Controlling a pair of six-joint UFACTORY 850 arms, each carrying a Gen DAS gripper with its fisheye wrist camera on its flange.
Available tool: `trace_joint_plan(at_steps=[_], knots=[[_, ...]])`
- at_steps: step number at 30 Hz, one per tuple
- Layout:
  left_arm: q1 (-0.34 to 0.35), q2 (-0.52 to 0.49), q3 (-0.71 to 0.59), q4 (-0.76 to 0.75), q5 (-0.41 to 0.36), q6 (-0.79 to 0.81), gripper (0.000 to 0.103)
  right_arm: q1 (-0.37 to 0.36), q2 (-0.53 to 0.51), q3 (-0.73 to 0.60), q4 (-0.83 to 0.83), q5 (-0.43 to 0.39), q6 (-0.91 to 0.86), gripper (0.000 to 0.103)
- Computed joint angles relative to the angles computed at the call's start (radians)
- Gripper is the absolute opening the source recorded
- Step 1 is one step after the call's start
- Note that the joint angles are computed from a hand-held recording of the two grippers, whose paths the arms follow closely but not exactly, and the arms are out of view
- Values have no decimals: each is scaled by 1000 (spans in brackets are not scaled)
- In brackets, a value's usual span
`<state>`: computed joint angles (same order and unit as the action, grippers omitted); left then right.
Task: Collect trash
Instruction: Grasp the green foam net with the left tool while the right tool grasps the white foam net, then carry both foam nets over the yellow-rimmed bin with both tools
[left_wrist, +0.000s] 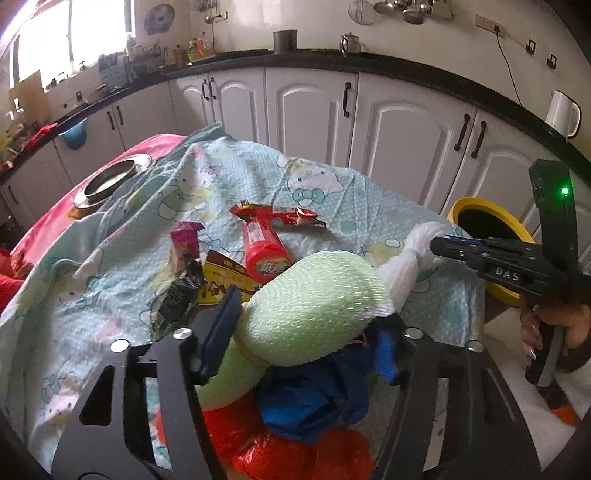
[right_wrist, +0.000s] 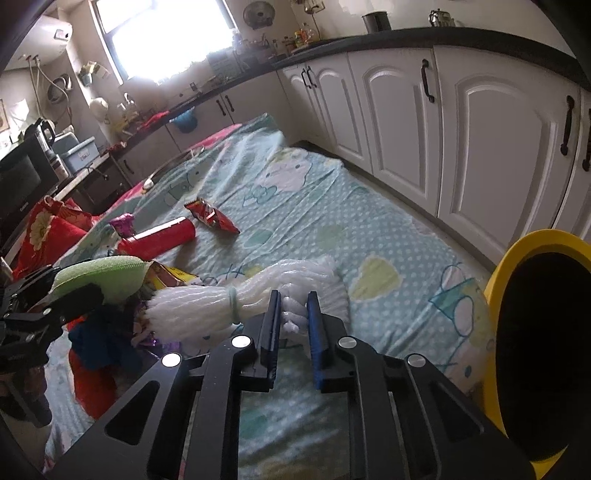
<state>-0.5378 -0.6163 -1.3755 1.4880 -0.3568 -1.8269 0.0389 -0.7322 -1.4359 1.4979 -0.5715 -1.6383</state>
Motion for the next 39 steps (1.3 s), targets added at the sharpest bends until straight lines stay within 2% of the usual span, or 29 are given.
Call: trace_joint_plan(at_steps=[6,8,16,21,34,39], knots=[[7,39,35,114,6,-150,41,-15,39,43,66,-17,-68,14],[7,62,59,208,-11,-263,32,-17,54,58,98,-19,-104,13],[1,120,95,357,-71,-450,30,-30,100,95,205,-43,-207,13],[-10,126,73,413,-70,-496,30,-44,127,113,254,-49,-252,13],[-52,0,-121,508,22,-560,30,-119,168,153,400,-7,-365,13],[-73,-66,-216,489,58,-523,30,-155,172,161,455,6,-394,13]])
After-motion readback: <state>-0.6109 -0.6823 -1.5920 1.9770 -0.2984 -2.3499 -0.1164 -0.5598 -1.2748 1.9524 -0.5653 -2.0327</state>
